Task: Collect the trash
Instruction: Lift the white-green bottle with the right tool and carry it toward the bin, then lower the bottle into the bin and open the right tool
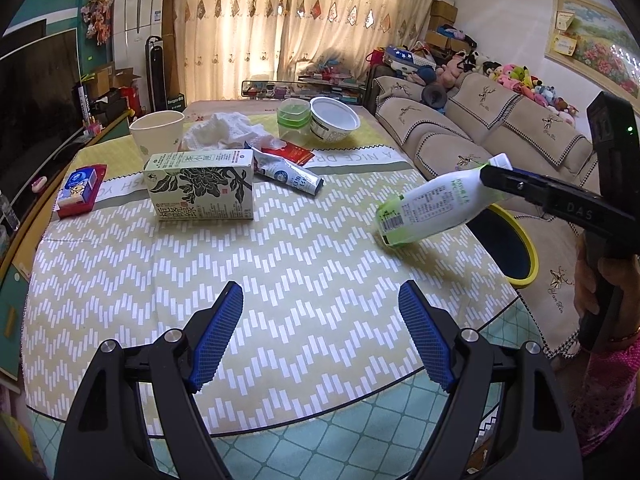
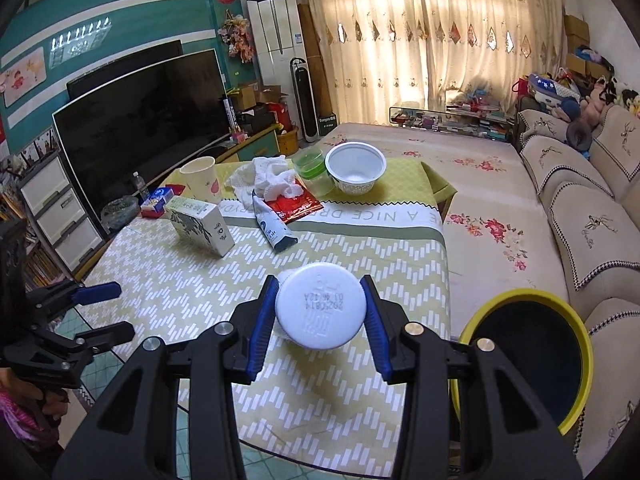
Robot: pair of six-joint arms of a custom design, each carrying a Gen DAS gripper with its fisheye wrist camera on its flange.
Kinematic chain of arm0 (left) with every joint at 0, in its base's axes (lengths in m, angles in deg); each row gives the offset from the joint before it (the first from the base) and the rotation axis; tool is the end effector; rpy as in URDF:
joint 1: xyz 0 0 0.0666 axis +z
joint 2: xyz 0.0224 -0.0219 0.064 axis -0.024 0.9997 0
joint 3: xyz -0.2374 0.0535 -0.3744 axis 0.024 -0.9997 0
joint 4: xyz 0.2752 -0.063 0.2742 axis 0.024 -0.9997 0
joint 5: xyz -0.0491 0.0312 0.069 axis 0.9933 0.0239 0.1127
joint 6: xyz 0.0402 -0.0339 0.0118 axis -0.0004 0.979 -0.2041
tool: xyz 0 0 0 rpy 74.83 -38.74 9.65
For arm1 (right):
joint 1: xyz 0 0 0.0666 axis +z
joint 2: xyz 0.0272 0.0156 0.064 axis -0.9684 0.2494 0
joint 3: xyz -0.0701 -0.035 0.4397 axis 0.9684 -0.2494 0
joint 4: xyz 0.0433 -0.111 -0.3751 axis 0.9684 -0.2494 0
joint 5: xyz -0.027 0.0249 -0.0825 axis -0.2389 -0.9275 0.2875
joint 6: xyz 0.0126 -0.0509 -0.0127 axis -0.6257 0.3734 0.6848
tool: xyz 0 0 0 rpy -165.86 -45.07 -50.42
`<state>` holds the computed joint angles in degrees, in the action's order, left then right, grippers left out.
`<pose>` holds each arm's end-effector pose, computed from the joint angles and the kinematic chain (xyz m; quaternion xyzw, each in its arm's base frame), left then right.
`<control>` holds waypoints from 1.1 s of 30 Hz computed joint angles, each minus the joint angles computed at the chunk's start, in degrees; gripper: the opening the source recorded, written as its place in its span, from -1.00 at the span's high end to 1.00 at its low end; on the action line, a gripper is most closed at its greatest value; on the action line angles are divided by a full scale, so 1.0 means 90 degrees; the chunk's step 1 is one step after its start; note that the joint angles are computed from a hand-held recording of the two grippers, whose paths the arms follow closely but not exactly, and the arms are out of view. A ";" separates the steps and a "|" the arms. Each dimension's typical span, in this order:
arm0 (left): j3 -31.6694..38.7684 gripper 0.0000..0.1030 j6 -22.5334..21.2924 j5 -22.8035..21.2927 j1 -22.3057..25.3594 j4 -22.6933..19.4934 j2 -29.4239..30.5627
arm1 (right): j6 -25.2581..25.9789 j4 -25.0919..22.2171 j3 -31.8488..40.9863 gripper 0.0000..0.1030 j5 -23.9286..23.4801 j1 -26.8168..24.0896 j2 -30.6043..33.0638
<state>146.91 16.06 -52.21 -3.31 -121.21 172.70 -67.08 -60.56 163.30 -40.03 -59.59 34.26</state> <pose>0.6404 -0.0377 0.5778 0.2261 0.8922 -0.1661 0.3540 0.6403 0.1798 0.6162 0.0011 0.8992 0.0801 0.4302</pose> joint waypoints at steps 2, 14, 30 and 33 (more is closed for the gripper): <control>0.0002 -0.54 -0.0009 -0.0026 -0.0018 -0.0007 0.0008 | -0.0033 0.0087 -0.0133 0.23 -0.0050 -0.0024 -0.0095; 0.0051 -0.54 -0.0076 -0.0126 -0.0129 -0.0093 0.0082 | -0.0257 0.0322 -0.0553 0.23 -0.0067 -0.0171 -0.0441; 0.0142 -0.54 -0.0065 -0.0211 -0.0151 -0.0172 0.0179 | -0.0954 0.0268 -0.1231 0.23 0.1955 -0.0807 -0.0903; 0.0167 -0.54 -0.0096 -0.0244 -0.0179 -0.0216 0.0208 | -0.1169 -0.0017 -0.1341 0.23 0.2088 -0.1018 -0.0822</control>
